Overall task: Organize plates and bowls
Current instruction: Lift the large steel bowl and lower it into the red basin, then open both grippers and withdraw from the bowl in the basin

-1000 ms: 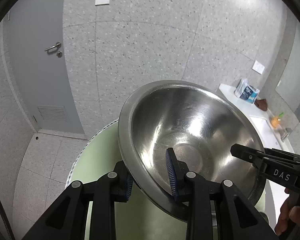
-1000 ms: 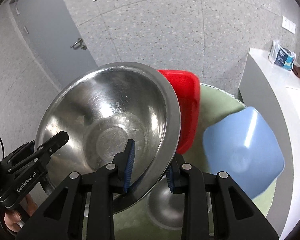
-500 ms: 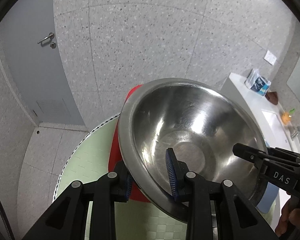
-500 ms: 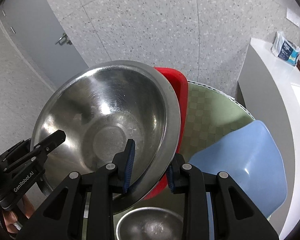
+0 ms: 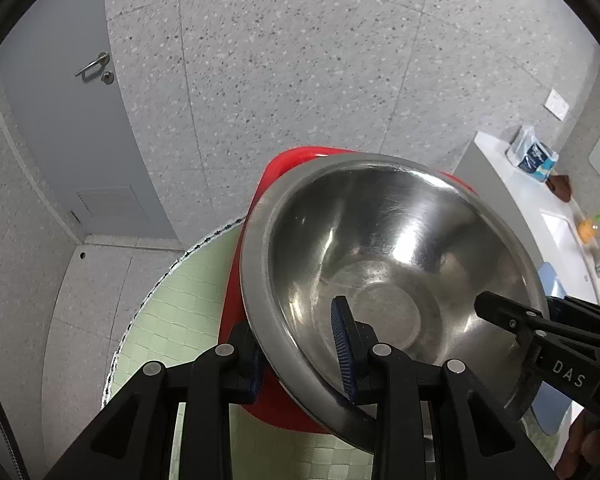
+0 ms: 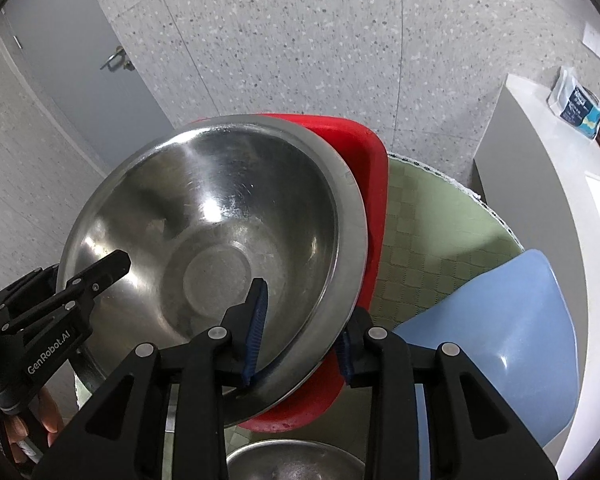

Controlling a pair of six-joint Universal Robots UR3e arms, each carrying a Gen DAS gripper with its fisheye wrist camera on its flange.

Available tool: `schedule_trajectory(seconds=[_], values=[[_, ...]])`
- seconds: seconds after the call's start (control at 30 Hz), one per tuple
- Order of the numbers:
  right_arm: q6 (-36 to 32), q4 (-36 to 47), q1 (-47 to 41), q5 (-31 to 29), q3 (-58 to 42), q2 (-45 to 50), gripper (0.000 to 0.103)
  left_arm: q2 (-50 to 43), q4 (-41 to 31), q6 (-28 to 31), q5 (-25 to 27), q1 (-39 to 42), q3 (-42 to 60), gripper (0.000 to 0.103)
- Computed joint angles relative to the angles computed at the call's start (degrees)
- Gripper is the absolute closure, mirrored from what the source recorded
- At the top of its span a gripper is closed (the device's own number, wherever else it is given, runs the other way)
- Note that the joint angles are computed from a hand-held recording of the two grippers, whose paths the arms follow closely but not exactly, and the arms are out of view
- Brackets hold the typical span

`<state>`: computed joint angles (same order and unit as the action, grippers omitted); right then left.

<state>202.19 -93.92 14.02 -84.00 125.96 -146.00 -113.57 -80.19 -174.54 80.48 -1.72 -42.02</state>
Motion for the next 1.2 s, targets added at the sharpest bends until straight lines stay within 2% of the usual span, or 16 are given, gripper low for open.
schedule_trajectory(seconds=[0.3,0.57,0.63,0.87,1.0,1.07,1.2], values=[[6.4,-7.2,9.1,-5.1,-0.4,8.5,0.067,-1.1,2.0,-1.1,1.2,-0.5,-2.4,0.076],[7.2,-8.7,11.8,-7.1,-1.2,11.6,0.062,-3.5,0.9,-0.6,1.7,-0.6,0.4,0.075],[7.2,-9.4,12.3,-7.0,-1.0,11.9,0.059,-3.2,1.3,-0.7,1.9,-0.7,-0.3,0.07],[10.0,-11.9,15.5,-7.0,-0.5,13.0,0.043,-1.5,2.1,-0.3,3.2,-1.4,-3.0,0.065],[11.5,-12.3,16.8,-7.0,-0.4,13.1,0.041,0.9,3.7,0.2,2.5,-1.7,-6.3,0.048],[11.7,-12.1,16.7,-6.5,-0.4,12.8,0.042,2.2,5.0,0.2,4.0,-2.4,-8.2,0.048],[12.2,-11.0,16.0,-5.0,0.1,10.0,0.042,5.5,6.5,0.2,3.6,-2.2,-12.3,0.041]])
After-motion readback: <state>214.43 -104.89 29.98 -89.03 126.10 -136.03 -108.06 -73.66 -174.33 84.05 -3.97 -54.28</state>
